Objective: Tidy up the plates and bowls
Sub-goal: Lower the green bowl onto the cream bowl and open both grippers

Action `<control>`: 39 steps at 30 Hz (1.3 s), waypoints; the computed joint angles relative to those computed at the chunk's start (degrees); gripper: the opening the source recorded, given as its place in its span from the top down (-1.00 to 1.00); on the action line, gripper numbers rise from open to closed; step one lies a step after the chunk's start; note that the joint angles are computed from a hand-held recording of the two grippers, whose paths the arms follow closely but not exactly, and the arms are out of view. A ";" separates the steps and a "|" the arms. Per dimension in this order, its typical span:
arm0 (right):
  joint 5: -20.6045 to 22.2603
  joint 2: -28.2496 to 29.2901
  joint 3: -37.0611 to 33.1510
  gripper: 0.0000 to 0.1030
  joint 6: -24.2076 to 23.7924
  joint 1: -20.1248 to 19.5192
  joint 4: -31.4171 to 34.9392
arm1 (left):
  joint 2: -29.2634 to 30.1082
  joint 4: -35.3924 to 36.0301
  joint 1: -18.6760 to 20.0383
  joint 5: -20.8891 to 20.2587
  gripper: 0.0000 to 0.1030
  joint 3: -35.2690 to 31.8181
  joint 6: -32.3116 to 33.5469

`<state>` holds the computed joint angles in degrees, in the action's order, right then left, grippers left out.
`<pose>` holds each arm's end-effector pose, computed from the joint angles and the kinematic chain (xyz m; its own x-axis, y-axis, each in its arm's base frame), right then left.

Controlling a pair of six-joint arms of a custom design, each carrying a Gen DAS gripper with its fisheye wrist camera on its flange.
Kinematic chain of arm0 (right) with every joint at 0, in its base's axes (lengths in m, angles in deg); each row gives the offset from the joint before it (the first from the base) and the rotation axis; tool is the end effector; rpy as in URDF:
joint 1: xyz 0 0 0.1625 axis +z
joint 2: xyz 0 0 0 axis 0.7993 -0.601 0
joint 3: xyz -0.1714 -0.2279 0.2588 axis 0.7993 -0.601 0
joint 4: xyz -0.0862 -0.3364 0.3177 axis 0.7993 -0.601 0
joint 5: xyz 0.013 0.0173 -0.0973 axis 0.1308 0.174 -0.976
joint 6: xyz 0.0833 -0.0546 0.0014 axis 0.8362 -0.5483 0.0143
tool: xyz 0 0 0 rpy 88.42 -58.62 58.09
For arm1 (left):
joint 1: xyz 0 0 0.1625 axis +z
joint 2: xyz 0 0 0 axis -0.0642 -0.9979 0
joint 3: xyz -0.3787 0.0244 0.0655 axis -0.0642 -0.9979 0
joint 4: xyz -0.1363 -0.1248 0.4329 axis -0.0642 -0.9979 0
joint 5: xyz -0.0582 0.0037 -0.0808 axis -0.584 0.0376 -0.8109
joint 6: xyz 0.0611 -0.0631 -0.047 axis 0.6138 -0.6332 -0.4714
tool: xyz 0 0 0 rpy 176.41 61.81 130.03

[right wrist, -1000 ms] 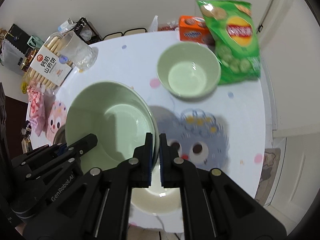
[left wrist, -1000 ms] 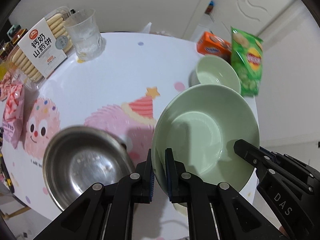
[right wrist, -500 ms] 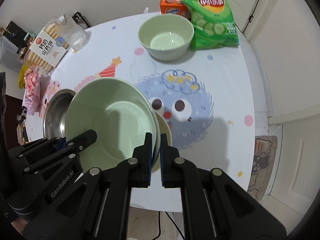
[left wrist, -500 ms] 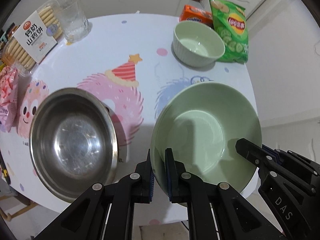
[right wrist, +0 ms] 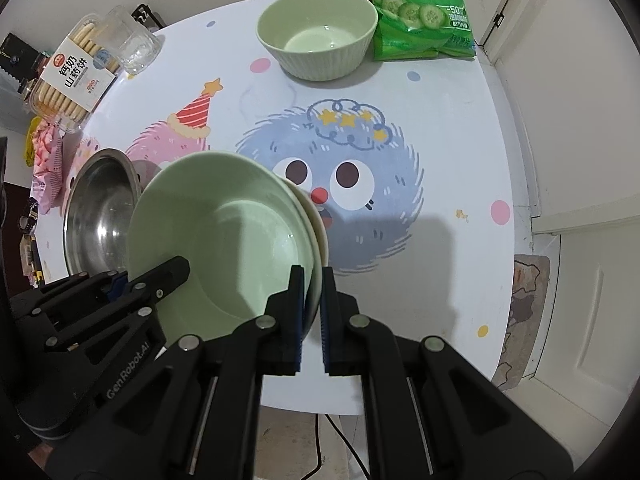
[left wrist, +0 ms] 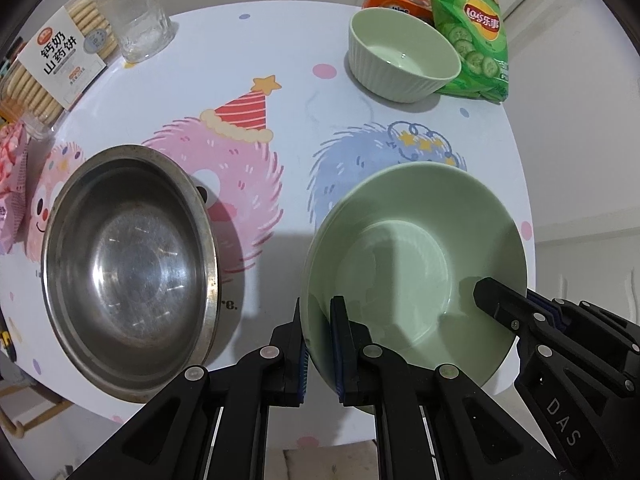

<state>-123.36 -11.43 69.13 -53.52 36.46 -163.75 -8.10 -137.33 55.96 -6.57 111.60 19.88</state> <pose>0.0666 -0.7730 0.2982 -0.7912 -0.0863 0.6054 -0.0948 0.9953 0.0179 -0.3577 -0.7612 -0.0604 -0.8165 -0.0530 -0.5750 -0.0058 0.9965 -0.0837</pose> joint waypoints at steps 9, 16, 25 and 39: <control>-0.18 0.91 -0.99 0.83 0.68 -0.23 1.48 | 0.89 1.56 -0.25 1.88 0.82 -0.92 0.41; 0.27 0.86 -0.72 0.80 1.49 -0.79 2.32 | 1.89 3.60 -0.19 2.13 0.79 -2.54 0.41; 0.94 0.95 -1.05 0.78 1.04 -1.09 2.52 | 2.96 5.52 0.01 2.07 0.75 -4.85 0.26; 3.98 1.01 -4.74 -0.37 1.33 -1.28 -0.03 | 1.90 0.49 0.73 3.40 -0.71 -6.14 1.69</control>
<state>-119.39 -10.42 64.39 -52.19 35.18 -163.78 -6.21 -136.85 56.69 -3.17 105.46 21.58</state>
